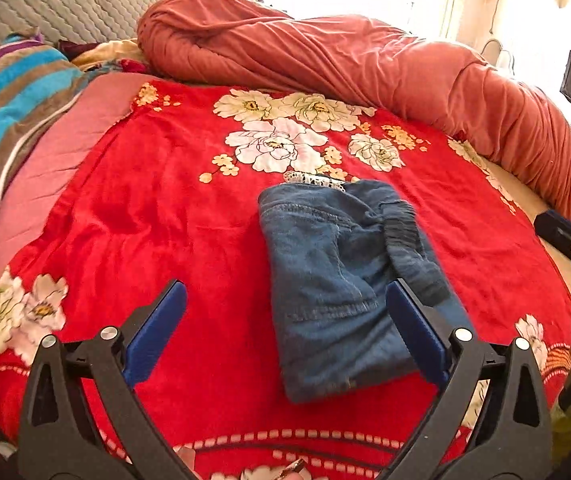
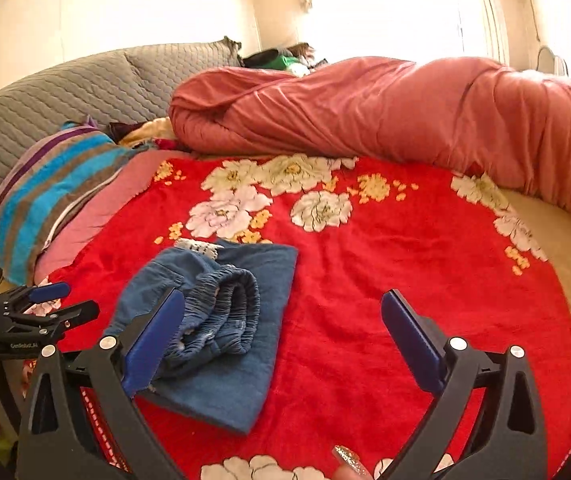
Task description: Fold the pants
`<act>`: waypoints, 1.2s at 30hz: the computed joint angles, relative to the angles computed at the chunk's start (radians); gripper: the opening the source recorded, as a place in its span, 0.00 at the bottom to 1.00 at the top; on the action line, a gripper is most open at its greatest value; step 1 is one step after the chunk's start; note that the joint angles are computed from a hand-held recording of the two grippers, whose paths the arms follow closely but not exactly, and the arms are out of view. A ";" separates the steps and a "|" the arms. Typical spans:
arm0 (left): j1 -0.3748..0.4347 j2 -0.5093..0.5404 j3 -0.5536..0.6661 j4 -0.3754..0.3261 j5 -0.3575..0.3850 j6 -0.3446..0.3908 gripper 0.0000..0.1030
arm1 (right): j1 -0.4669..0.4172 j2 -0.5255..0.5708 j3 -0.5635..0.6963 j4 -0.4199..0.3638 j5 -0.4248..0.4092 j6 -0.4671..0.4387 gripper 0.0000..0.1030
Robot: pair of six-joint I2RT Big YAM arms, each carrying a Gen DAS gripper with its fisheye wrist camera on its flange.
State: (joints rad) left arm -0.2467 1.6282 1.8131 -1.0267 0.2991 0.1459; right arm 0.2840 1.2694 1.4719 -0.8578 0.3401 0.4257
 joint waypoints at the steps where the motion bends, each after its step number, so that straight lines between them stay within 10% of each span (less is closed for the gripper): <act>1: 0.002 -0.012 -0.013 0.002 0.004 0.004 0.91 | 0.008 -0.005 -0.001 -0.001 0.009 0.000 0.95; 36: 0.079 -0.236 -0.304 -0.025 0.059 0.096 0.91 | 0.264 -0.090 -0.160 -0.159 0.117 0.279 0.96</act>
State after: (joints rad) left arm -0.1681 1.3927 1.5090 -1.0512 0.3579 0.2423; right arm 0.5475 1.1795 1.3116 -1.0172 0.4573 0.7048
